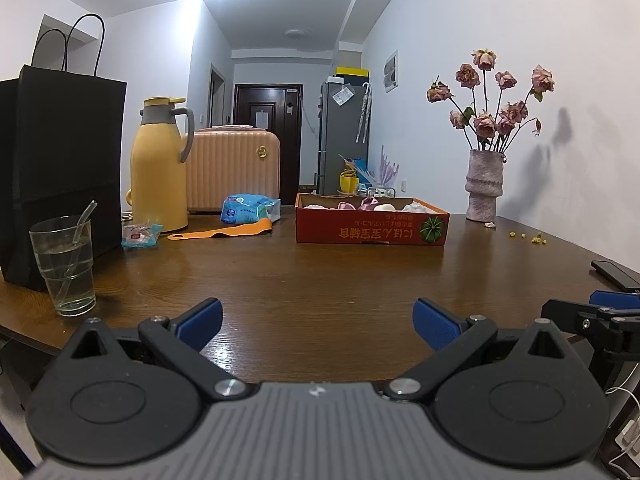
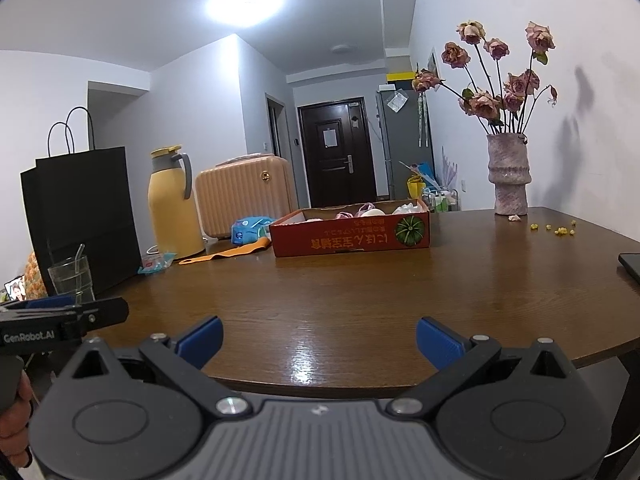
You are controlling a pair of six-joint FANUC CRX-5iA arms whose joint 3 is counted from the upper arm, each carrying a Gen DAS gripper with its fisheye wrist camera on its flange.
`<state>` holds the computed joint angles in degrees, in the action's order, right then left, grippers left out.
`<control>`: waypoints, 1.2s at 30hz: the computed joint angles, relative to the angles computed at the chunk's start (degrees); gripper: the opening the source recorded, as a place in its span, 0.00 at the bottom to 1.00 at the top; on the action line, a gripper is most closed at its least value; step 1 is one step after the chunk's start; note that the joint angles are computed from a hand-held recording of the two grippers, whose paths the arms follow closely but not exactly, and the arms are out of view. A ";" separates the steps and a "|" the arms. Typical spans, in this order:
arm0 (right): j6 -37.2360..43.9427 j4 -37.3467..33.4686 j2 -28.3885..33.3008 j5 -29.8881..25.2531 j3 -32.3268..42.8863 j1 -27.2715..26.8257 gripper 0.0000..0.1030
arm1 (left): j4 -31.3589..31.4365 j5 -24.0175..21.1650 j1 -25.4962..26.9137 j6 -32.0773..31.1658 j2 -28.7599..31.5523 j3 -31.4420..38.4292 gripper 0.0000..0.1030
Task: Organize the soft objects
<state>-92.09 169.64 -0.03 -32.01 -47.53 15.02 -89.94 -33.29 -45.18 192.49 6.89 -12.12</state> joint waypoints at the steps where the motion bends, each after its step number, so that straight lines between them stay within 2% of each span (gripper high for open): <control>1: 0.08 -0.17 0.02 0.05 -0.02 0.04 1.00 | 0.01 0.05 -0.01 -0.05 0.00 0.00 1.00; 23: -0.29 0.49 -0.02 0.08 0.06 -0.14 1.00 | 0.50 -0.13 -0.46 -1.24 0.00 0.25 1.00; 36: 0.85 -0.62 -0.06 -0.77 -0.36 0.21 1.00 | -1.99 0.59 -0.59 0.47 -0.47 -0.62 1.00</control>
<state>-91.25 169.02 -0.09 -32.78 -47.89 15.23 -91.94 -32.70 -45.77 192.96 6.42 -12.74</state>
